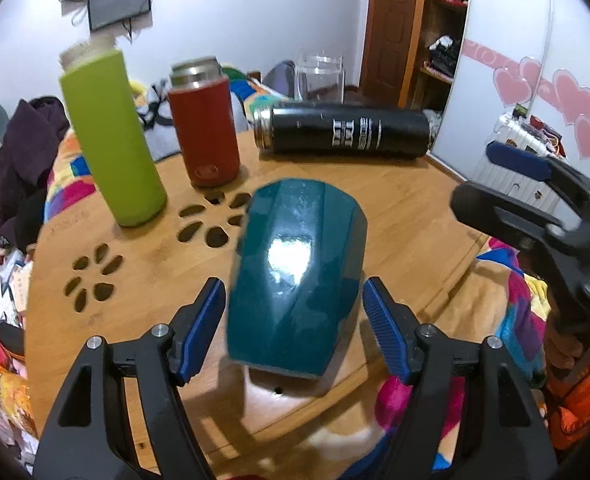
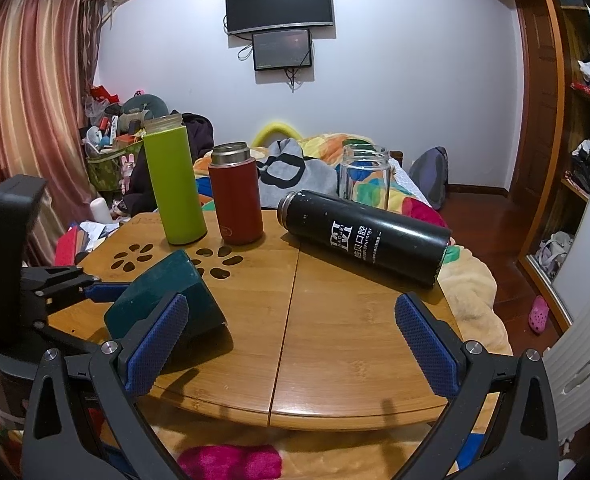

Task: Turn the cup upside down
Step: 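Lift the teal cup with the left tool and swing it toward the right tool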

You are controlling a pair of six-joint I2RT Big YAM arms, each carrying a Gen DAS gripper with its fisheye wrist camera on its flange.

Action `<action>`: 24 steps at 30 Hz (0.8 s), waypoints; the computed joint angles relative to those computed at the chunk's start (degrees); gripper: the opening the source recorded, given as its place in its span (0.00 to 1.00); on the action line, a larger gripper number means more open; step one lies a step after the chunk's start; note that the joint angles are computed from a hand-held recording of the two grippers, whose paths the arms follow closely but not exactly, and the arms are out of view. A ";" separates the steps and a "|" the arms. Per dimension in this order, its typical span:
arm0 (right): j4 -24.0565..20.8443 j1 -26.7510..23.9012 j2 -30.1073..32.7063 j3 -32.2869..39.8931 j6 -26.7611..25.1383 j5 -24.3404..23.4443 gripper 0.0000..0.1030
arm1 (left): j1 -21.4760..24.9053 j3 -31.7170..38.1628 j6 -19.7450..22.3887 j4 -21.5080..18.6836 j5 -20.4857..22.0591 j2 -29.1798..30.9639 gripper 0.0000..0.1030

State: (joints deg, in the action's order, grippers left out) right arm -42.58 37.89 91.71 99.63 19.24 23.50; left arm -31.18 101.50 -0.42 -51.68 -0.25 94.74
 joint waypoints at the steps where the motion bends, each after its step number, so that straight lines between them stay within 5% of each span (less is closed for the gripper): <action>1: 0.06 -0.07 -0.05 -0.07 0.10 -0.16 1.00 | 0.27 -0.87 -0.05 0.84 -0.04 -0.92 0.74; 6: -0.52 -0.21 0.57 0.47 0.48 -0.95 1.00 | 2.68 -3.81 -2.99 4.09 -1.96 -4.47 0.80; 11: -1.07 0.08 1.49 1.23 0.61 -2.30 1.00 | 4.60 -3.36 -4.09 2.95 -8.08 -3.48 0.81; 24: 2.52 0.70 1.41 -0.80 -0.43 -5.39 1.00 | 3.93 -7.67 -5.16 4.69 -5.05 -4.71 0.81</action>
